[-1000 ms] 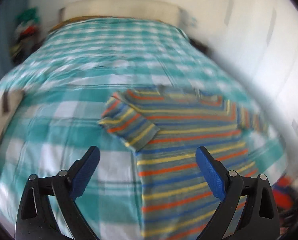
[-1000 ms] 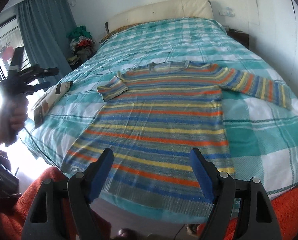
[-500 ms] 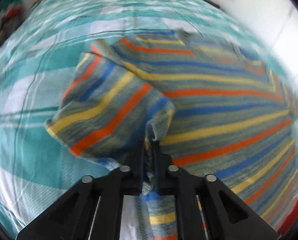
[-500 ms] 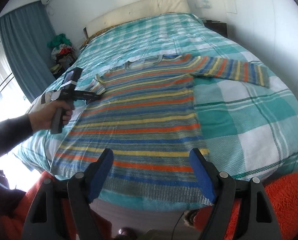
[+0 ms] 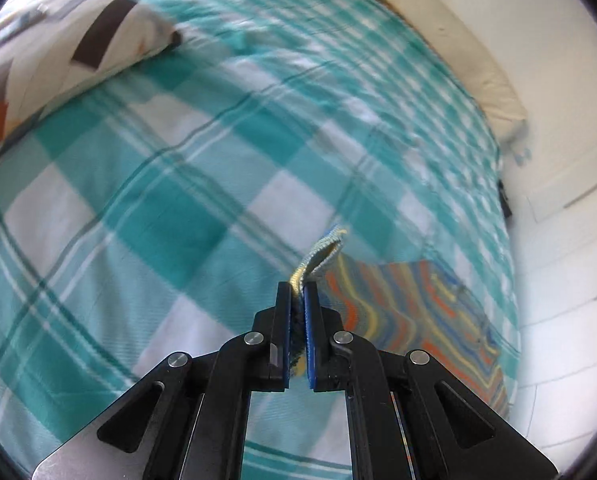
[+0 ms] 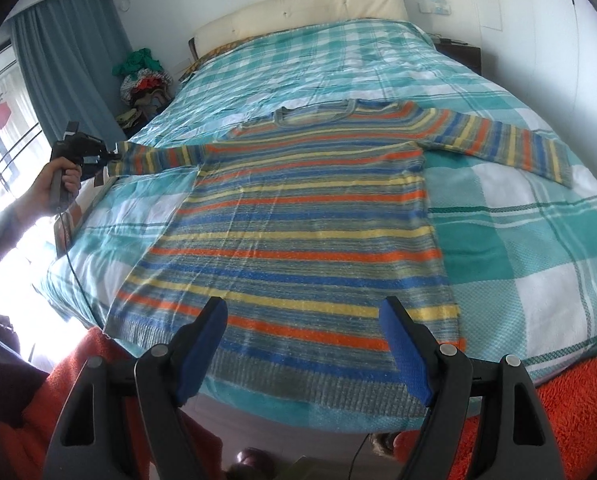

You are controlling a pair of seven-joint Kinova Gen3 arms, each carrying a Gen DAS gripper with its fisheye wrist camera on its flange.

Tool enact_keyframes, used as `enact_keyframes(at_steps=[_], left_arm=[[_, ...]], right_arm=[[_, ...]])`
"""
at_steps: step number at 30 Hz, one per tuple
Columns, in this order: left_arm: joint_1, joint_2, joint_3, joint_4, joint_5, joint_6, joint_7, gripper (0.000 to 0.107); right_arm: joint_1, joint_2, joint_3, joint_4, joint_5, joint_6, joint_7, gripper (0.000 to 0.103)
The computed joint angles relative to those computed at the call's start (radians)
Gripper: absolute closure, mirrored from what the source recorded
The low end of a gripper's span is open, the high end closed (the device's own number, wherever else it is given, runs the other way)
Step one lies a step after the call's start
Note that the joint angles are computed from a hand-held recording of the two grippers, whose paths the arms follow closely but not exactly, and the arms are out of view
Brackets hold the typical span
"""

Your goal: Fold small clothes

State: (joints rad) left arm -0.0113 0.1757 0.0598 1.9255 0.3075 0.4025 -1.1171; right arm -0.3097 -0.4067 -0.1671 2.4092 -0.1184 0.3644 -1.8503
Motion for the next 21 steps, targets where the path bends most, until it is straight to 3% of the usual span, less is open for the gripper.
enact_keyframes(at_steps=[2,6,8,11,13,17,19,21], left_arm=[[-0.02,0.032,0.011,0.033,-0.022,-0.019,0.049,0.104],[-0.128,0.058,0.14,0.082,-0.133,-0.07,0.186,0.105],[-0.129,0.066,0.151,0.092,-0.177,-0.087,0.267,0.103],[-0.034,0.05,0.042,0.072,-0.289,-0.019,0.389,0.098],[0.033,0.014,-0.05,0.098,-0.328,-0.021,0.47,0.084],[0.214,-0.041,-0.194,0.115,-0.484,-0.044,0.566,0.083],[0.291,-0.035,-0.211,0.094,-0.565,-0.048,0.577,0.076],[0.302,-0.011,-0.158,0.069,-0.597,-0.062,0.54,0.062]], right_arm=[[-0.007,0.002,0.0,-0.001,-0.002,0.004,0.002,0.025],[-0.004,0.01,-0.006,-0.005,0.0,0.022,-0.001,0.025],[-0.001,0.009,-0.006,-0.005,0.0,0.03,-0.004,0.025],[0.007,0.007,-0.008,-0.002,0.003,0.028,-0.01,0.025],[0.016,0.004,-0.019,-0.001,0.01,0.027,-0.019,0.025],[-0.004,0.02,-0.002,-0.001,0.006,0.023,-0.008,0.025],[-0.013,0.035,0.0,-0.006,0.004,0.022,-0.001,0.025],[-0.015,0.046,-0.007,-0.014,0.006,0.025,0.002,0.025]])
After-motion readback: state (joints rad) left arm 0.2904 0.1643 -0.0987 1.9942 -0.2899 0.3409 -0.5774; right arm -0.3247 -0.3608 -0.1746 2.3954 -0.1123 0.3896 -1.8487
